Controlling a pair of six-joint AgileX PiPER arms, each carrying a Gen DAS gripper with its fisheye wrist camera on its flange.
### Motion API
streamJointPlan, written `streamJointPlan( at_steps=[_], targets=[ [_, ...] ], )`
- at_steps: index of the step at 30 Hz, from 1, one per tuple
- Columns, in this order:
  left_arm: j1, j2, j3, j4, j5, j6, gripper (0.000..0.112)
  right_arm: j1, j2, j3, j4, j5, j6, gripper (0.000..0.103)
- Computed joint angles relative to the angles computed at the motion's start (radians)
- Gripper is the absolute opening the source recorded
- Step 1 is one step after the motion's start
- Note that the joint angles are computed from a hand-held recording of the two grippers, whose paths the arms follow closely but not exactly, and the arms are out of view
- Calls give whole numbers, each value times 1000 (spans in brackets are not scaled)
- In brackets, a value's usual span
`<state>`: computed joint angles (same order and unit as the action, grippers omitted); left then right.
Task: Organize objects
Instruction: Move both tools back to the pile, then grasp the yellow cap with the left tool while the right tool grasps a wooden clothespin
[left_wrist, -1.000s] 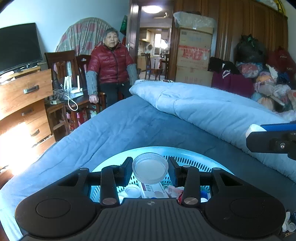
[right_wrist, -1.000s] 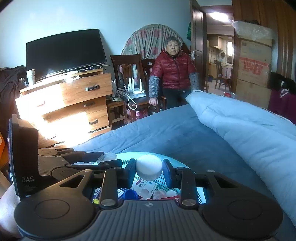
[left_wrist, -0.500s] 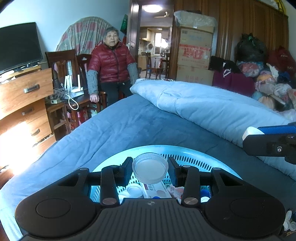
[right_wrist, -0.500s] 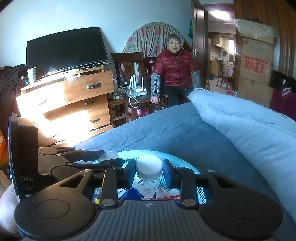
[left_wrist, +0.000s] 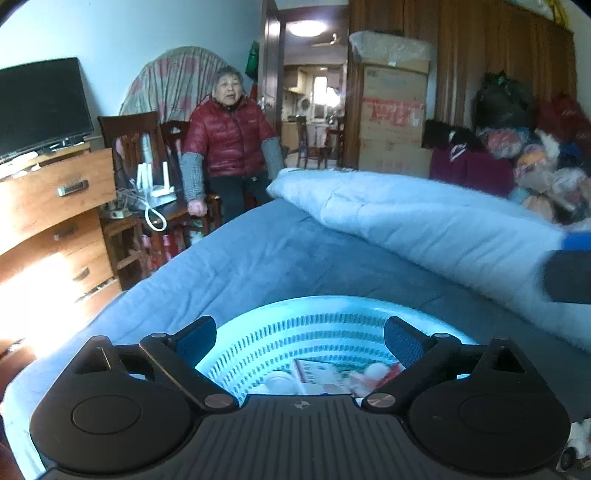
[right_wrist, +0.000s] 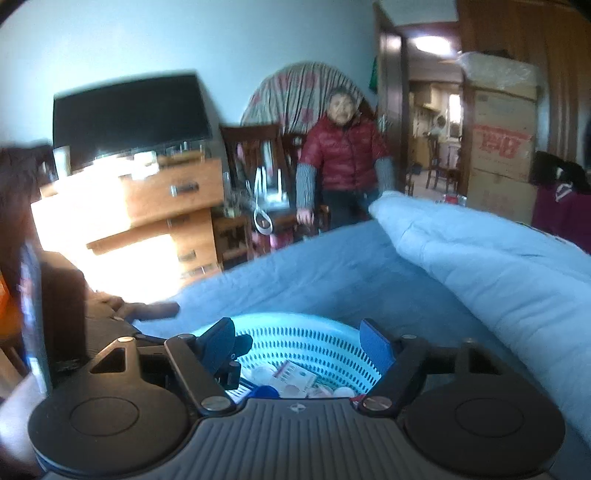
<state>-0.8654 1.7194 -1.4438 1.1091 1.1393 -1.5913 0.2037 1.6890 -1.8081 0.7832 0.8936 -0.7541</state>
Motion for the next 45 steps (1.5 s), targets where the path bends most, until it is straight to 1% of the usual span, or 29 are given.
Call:
streamJointPlan(
  at_steps=[2, 4, 5, 6, 7, 8, 9, 10, 12, 14, 15, 16, 17, 19, 21, 22, 23, 25, 27, 29, 30, 31, 32, 33, 38, 39, 41, 43, 45],
  targets=[
    [-50, -23, 21, 34, 18, -30, 98, -116, -124, 200, 159, -9, -172, 77],
    [-115, -48, 52, 81, 28, -80, 99, -279, -238, 400, 294, 21, -357, 82],
    [-161, -57, 65, 111, 38, -110, 100, -379, -291, 500, 320, 44, -431, 82],
    [-208, -55, 73, 143, 48, -137, 101, -462, -330, 600, 354, 44, -524, 82],
    [-253, -47, 74, 168, 58, -161, 103, -528, -363, 700, 363, 14, -616, 82],
    [-301, -33, 72, 194, 51, -181, 103, -572, -384, 783, 361, -28, -677, 82],
    [-332, -17, 69, 211, 39, -196, 103, -613, -383, 834, 331, -44, -698, 77],
    [-365, 10, 52, 221, 26, -212, 103, -659, -366, 884, 300, -42, -720, 72],
    [-400, 61, 32, 233, -21, -251, 103, -697, -336, 958, 281, -54, -784, 66],
    [-413, 116, 3, 222, -78, -266, 103, -714, -298, 1017, 316, -75, -881, 64],
    [-412, 148, -20, 195, -100, -252, 103, -719, -282, 1040, 353, -98, -931, 63],
    [-409, 173, -37, 165, -116, -241, 102, -723, -267, 1063, 402, -142, -983, 63],
    [-405, 187, -37, 147, -138, -241, 102, -731, -248, 1069, 434, -167, -1010, 62],
    [-396, 220, -45, 103, -173, -230, 102, -762, -202, 1060, 445, -165, -1024, 59],
    [-379, 252, -54, 59, -215, -211, 100, -751, -154, 1047, 474, -220, -1087, 57],
    [-366, 259, -53, 48, -229, -204, 100, -747, -127, 1029, 471, -231, -1094, 53],
    [-359, 277, -65, 38, -241, -198, 100, -736, -93, 998, 440, -240, -1071, 52],
    [-348, 277, -45, 31, -267, -207, 100, -706, -22, 928, 379, -251, -1019, 44],
    [-332, 287, -53, 22, -293, -186, 100, -681, 23, 902, 377, -272, -1044, 43],
    [-325, 309, -76, 6, -317, -154, 100, -677, 45, 897, 393, -268, -1078, 43],
    [-326, 326, -98, -6, -318, -138, 100, -679, 46, 894, 389, -259, -1074, 40],
    [-327, 342, -106, -3, -329, -135, 100, -688, 42, 900, 401, -245, -1090, 27],
    [-322, 357, -116, -3, -347, -123, 100, -697, 29, 913, 411, -242, -1101, 21],
    [-319, 376, -127, -1, -362, -121, 99, -716, 16, 916, 394, -213, -1080, 16],
    [-281, 517, -221, -16, -465, -74, 84, -895, -72, 942, 347, 4, -987, 16],
    [-274, 554, -253, -27, -473, -49, 83, -923, -81, 948, 338, 24, -980, 16],
    [-250, 621, -313, -61, -501, -12, 73, -990, -101, 968, 306, 72, -964, 16],
    [-239, 663, -357, -64, -504, -5, 72, -1040, -107, 979, 279, 104, -944, 16],
    [-230, 689, -384, -32, -520, -22, 72, -1082, -114, 992, 259, 123, -940, 16]
  ],
)
